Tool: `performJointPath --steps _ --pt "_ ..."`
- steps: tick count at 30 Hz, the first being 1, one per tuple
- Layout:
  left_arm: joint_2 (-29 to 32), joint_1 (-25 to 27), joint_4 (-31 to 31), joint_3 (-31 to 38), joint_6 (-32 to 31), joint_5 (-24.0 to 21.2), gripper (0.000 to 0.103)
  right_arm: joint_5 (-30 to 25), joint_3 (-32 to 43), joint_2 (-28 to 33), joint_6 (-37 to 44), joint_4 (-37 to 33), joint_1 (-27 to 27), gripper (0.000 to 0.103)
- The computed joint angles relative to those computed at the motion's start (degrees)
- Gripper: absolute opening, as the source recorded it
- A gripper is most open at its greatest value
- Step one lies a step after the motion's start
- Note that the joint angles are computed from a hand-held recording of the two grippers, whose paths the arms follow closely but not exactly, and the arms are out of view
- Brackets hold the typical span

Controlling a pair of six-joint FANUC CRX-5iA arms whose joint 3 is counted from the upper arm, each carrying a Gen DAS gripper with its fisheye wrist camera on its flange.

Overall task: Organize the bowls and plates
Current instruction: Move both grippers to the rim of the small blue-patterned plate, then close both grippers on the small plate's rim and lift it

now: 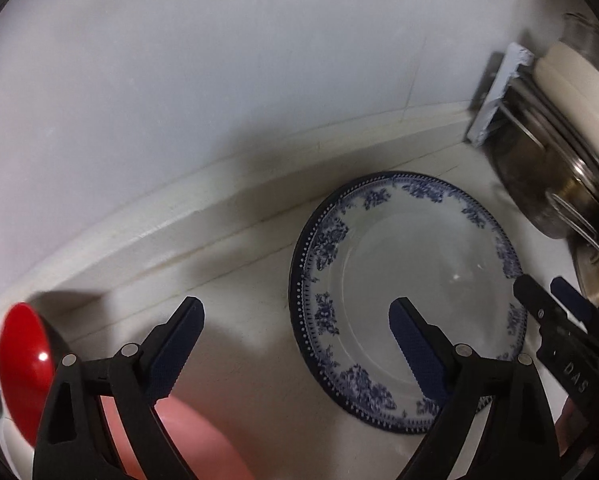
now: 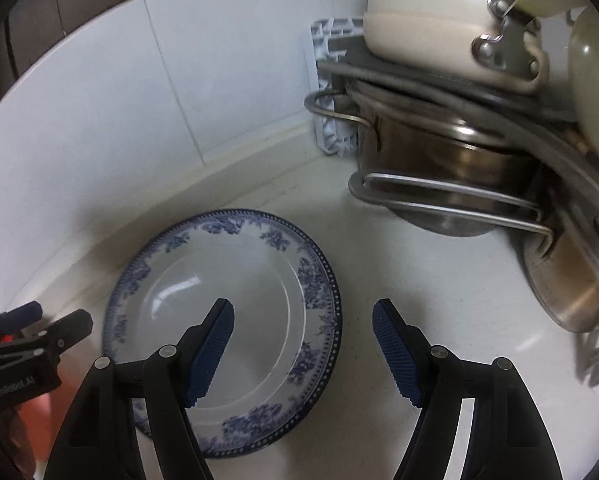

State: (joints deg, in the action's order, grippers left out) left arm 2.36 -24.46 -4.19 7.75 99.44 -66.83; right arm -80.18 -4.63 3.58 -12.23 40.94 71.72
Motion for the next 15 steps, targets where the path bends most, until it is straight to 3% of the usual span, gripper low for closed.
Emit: performJointPath --steps 10,15 --pt "3.59 -0.02 -0.04 1.17 1.16 -1.1 0.08 1.84 -0.94 1.02 0.12 -2.92 -2.07 0.072" --pt "4.08 0.55 1.44 1.07 1.84 -1.3 0.078 3.41 -1.39 1.0 0.43 -3.42 -2.63 0.068"
